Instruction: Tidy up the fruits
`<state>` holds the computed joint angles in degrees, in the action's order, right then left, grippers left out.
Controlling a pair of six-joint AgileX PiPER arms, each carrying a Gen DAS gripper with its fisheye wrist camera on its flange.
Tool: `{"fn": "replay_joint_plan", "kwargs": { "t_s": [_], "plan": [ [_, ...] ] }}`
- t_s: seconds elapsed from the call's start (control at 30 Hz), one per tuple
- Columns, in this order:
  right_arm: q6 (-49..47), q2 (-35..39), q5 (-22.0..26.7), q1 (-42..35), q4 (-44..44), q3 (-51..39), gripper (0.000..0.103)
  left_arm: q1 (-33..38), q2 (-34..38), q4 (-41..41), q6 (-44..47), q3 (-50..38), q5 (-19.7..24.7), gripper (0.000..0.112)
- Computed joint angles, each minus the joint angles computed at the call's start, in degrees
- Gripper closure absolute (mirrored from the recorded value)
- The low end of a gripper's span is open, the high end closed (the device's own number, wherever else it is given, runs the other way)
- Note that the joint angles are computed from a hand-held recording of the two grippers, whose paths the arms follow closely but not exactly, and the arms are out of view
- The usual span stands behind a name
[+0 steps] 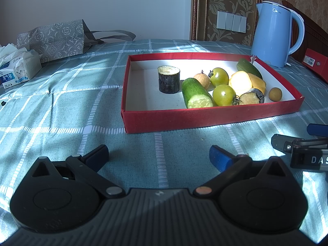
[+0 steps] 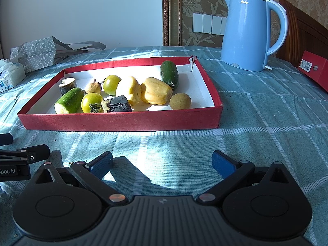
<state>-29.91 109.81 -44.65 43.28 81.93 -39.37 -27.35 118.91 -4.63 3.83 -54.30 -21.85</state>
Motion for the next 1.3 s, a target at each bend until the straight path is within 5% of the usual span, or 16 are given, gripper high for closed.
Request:
{"fn": "replay_joint_plan", "kwargs": {
  "t_s": [1.3],
  "plan": [
    [-0.3,0.0,0.1,0.0,0.3,-0.3,0.0,0.0,0.0,-0.1,0.0,0.0,0.1,0.009]
  ]
}}
